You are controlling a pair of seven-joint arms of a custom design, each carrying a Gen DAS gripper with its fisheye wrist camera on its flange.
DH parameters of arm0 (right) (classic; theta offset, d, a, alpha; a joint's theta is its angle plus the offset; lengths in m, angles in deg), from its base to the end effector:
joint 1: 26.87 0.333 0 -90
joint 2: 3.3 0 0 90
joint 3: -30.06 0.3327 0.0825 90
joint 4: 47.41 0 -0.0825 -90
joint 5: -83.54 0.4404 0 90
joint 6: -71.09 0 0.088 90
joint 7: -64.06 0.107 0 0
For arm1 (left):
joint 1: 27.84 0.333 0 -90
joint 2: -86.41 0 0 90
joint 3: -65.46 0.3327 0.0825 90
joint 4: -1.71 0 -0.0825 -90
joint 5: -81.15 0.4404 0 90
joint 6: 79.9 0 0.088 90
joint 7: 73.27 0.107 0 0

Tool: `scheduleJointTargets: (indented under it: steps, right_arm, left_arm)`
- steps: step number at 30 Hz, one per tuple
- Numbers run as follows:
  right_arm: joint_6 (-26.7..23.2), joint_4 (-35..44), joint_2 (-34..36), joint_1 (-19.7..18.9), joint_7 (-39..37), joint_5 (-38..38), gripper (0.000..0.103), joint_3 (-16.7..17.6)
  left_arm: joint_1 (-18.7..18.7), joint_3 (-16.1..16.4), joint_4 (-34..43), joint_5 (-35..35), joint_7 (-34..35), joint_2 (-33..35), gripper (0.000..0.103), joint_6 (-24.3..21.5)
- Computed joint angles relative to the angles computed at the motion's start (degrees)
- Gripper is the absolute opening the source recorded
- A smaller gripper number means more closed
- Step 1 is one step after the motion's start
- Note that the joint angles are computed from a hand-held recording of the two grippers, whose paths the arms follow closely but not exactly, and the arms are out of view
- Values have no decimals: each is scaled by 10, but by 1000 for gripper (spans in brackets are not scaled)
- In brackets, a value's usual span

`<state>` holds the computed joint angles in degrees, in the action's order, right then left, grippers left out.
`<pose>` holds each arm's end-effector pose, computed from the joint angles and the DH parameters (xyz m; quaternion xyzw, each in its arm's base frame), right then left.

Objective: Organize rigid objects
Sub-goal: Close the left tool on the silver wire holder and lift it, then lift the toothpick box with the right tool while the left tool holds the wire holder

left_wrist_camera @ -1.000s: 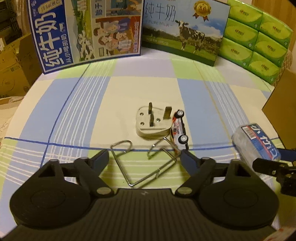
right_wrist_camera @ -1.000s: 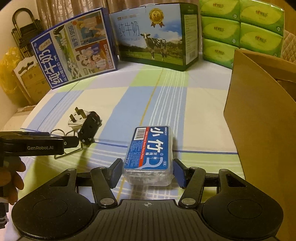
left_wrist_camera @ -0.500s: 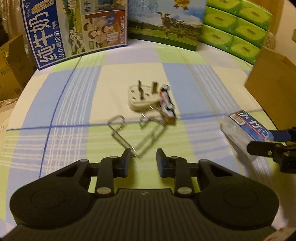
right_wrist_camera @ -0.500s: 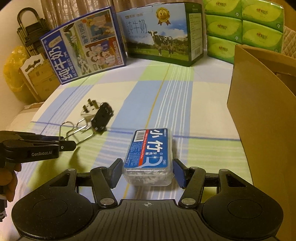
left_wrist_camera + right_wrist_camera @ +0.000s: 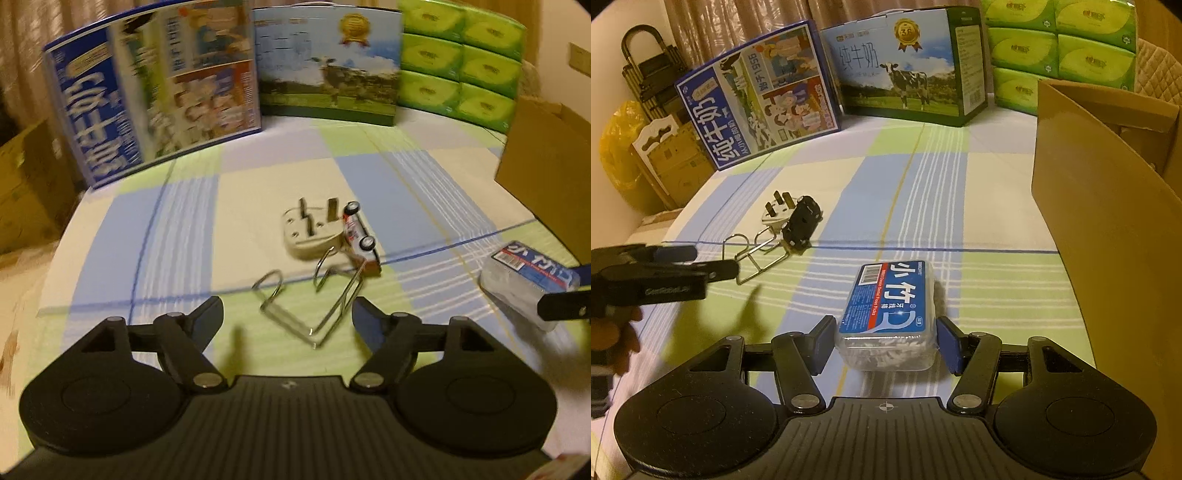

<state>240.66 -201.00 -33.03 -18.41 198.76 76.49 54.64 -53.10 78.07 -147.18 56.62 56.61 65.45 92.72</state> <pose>0.3823 0.2604 0.4512 -0.6333 0.6719 -0.1754 0.3417 0.4864 -0.0762 0.4415 -0.4722 0.7922 -0.3087 0.2326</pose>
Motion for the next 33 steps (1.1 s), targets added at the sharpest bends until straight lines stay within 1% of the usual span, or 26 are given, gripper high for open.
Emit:
scheduleJointTargets:
  steps: [2, 5, 6, 7, 8, 9, 10, 12, 14, 16, 18, 20, 21, 22, 24, 25, 27, 28, 30, 33]
  right_arm:
    - [1, 1, 3, 0, -3, -1, 55, -2]
    - [0, 3, 6, -2, -6, -3, 55, -3]
    - [1, 4, 8, -4, -6, -4, 55, -3]
    - [1, 5, 10, -6, -6, -5, 55, -3]
    - [1, 8, 13, -9, -5, -7, 55, -2]
    - [1, 9, 15, -11, -4, -8, 55, -1]
    - [1, 11, 16, -13, -2, -11, 55, 1]
    - [1, 14, 19, -15, -1, -14, 55, 1]
    - [1, 16, 20, -16, 2, -16, 55, 2]
    - [1, 14, 20, -14, 3, -16, 55, 0]
    - [1, 13, 19, -11, 4, -14, 55, -2]
    - [2, 12, 18, -9, 5, -13, 55, -4]
    - [2, 11, 17, -7, 4, -11, 55, -6]
    - [2, 10, 15, -6, 4, -9, 55, -7]
    - [0, 8, 11, -3, 4, -6, 55, -9]
    - [0, 7, 10, -2, 3, -5, 55, -10]
    - [1, 6, 7, -2, 3, -4, 55, -10]
    - [2, 6, 7, -3, 3, -4, 55, -8]
    - [3, 7, 8, -5, 3, -3, 55, -7]
    - [2, 8, 9, -7, 1, -4, 55, -5]
  left_arm:
    - [-57, 51, 7, -28, 72, 9, 73, 14]
    - [-112, 97, 23, -76, 154, 25, 73, 18]
    - [-120, 105, 29, -93, 171, 29, 72, 11]
    - [-125, 115, 39, -110, 185, 34, 70, -10]
    - [-122, 116, 45, -122, 193, 36, 69, -30]
    - [-114, 111, 50, -128, 193, 38, 65, -47]
    - [-103, 104, 51, -131, 191, 38, 58, -61]
    - [-78, 80, 46, -124, 183, 32, 57, -73]
    - [-45, 46, 38, -107, 161, 22, 57, -81]
    - [-14, 15, 27, -95, 138, 7, 57, -99]
    - [24, -23, 14, -78, 100, -14, 57, -122]
    - [66, -65, 2, -53, 34, -40, 57, -159]
    - [78, -78, -5, -45, 4, -56, 57, -181]
    - [80, -81, -11, -43, -9, -69, 57, -201]
    - [76, -83, -32, -37, -10, -102, 57, -231]
    - [72, -85, -47, -31, -2, -120, 61, -232]
    - [63, -92, -73, -13, 14, -148, 68, -212]
    - [58, -94, -84, -2, 19, -158, 69, -197]
    - [47, -91, -94, 16, 21, -162, 70, -175]
    - [28, -76, -98, 36, 28, -157, 71, -141]
